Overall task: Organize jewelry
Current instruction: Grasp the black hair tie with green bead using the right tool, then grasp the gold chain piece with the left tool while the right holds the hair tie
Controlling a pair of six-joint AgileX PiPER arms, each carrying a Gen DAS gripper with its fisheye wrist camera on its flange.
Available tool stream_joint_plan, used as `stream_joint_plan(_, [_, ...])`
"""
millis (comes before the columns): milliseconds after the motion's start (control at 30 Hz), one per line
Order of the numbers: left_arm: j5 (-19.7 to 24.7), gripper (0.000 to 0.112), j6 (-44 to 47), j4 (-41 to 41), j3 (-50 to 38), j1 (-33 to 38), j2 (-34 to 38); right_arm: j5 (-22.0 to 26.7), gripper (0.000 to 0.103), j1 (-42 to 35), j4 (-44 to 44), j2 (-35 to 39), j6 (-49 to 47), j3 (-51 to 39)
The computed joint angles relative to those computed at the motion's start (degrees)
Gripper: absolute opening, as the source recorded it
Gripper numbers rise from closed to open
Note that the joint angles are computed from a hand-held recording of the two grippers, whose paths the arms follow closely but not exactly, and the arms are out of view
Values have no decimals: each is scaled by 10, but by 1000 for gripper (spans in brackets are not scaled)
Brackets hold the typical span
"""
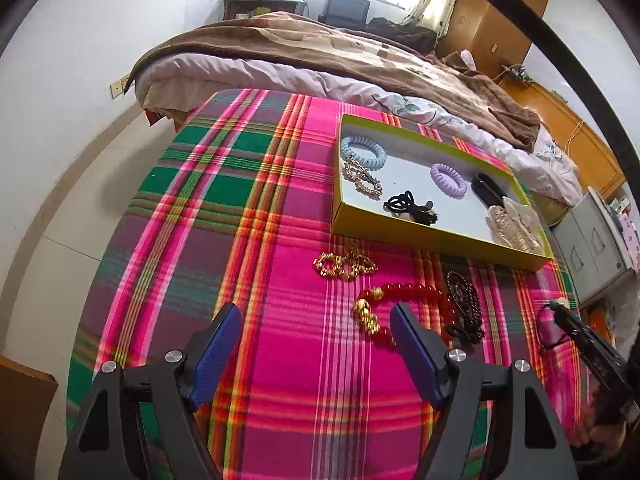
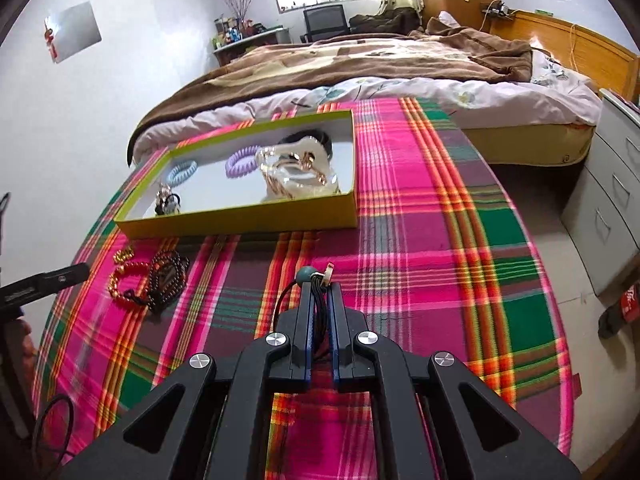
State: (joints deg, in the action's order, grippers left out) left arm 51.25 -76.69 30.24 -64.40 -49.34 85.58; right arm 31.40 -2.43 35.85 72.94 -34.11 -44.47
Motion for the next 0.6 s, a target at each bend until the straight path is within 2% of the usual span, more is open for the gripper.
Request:
stream_joint_plan(267, [-15, 76, 59, -25, -65, 37, 73, 11, 6, -11, 22, -8, -22, -4])
stream_joint_plan(400, [2, 76, 71, -29, -97, 44, 105, 15, 6, -16, 32, -5, -31, -6])
stream_joint_plan(600, [15, 67, 81, -28, -120, 45, 132, 14, 6, -16, 36, -2, -33, -10])
